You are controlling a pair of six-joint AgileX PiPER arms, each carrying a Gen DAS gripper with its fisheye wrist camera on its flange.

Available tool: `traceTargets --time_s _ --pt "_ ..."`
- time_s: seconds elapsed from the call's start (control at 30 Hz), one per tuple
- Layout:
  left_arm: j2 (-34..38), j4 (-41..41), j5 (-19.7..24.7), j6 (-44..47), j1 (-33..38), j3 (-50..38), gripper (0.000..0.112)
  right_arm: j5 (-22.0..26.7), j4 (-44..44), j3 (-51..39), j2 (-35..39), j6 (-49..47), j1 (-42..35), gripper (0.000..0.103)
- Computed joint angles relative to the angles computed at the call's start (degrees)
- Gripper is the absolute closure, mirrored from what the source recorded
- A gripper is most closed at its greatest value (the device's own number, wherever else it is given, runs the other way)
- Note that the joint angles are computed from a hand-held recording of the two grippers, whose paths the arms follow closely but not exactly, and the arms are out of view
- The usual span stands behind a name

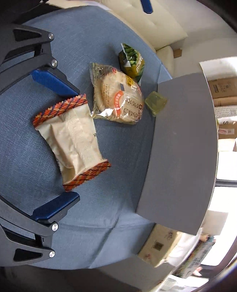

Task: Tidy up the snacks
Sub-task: 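Grasp the cream cookie pack with the right gripper while the left grasps the green garlic snack pack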

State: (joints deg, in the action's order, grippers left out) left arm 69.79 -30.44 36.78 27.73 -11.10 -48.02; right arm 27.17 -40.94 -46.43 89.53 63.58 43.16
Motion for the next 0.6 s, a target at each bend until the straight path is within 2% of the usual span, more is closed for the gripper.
traceTargets --time_s 0.17,0.2,0.23,0.27,0.43,0.6 --pt "0.52 1.38 -0.44 -1.48 -0.96 0.16 0.009 -0.99 3.55 -1.00 0.45 -6.17 -2.33 0.001" --pt "0.46 2.16 -0.75 -2.24 -1.37 0.28 0.009 -1.10 3.67 -1.18 0.45 -6.52 -2.64 0.004" --pt "0.63 2.11 -0.68 -2.07 -1.46 0.27 0.009 -1.06 3.28 -1.05 0.12 -6.14 -2.67 0.016" --pt "0.79 2.11 -0.68 -1.93 -1.47 0.28 0.009 -0.45 1.89 -0.87 -0.51 -4.40 -2.42 0.023" --pt "2.15 2.90 -1.59 -2.26 -1.85 0.17 0.009 0.92 0.98 0.96 -2.68 -0.47 -0.15 0.030" --pt "5.78 3.09 -2.70 -0.80 -2.05 -0.54 0.009 2.63 -0.30 3.46 -6.95 5.99 2.94 0.030"
